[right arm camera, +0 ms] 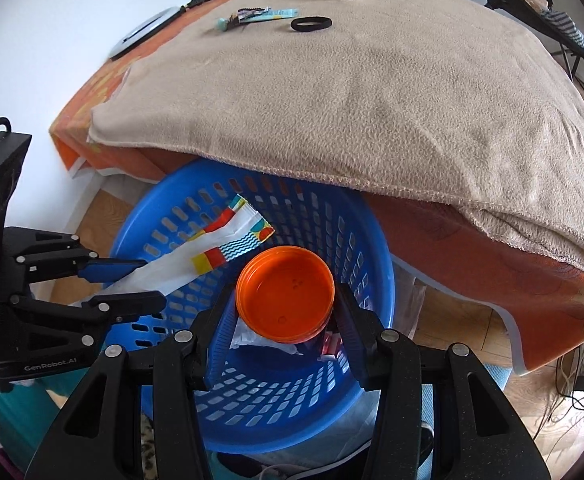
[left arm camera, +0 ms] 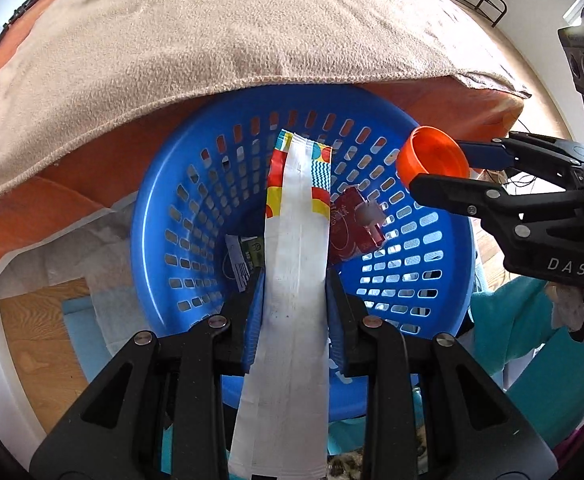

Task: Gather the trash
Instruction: 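Open both grippers to drop the strip and cap into the basket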

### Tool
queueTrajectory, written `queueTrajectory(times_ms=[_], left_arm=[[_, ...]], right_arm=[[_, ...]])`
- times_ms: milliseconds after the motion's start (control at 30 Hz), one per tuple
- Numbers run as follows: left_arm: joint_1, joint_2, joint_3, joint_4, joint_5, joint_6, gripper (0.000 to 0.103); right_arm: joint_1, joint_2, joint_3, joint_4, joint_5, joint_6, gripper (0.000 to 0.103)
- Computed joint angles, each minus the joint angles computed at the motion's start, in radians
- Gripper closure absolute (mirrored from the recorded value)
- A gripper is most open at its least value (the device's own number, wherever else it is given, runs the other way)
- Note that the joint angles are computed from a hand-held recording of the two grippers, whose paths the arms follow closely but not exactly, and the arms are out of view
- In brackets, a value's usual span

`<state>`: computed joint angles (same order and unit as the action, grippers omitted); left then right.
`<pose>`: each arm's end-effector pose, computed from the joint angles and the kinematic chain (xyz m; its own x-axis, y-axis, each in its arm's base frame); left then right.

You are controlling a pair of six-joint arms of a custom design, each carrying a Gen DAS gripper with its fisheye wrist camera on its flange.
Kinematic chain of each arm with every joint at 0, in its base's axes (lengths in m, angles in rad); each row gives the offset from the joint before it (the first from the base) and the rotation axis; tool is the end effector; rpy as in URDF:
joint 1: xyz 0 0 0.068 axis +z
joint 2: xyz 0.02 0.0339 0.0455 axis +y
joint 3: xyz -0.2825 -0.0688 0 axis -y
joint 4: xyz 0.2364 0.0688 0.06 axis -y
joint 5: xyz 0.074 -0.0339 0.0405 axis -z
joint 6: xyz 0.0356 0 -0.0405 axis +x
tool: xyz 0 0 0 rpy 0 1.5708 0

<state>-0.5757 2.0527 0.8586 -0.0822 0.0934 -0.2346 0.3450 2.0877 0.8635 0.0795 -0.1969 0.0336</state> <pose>0.2712 -0.1800 0.0613 -0.9120 0.3160 -0.2616 0.3627 0.9190 -0.1543 0.3189 0.1220 0.0580 -0.8701 -0.2777 -0.4071 -0.3787 0.9054 0.1919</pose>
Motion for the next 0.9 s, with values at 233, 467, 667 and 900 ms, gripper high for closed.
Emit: queueTrajectory(times_ms=[233,467,667,900], left_arm=[[0.008,0.009,0.015,-0.008,-0.008,-0.011,0.074],[0.021,0.017,0.029,-0.018,-0.014,-0.023,0.064],[0.027,0.011,0.029,-0.017,-0.011,-0.020,0.064],[0.032,0.008,0.031,-0.021,-0.012,-0.024,0.064]], right_arm=[[0.011,0.013,0.019,-0.020,0.008,0.004,0.056],[0.019,0.030,0.038,-0.034,0.024,0.011,0.056],[0.016,0.033,0.041,-0.037,0.030,0.013,0.053],[0.017,0.022,0.034,-0.035,0.036,0.012,0.053]])
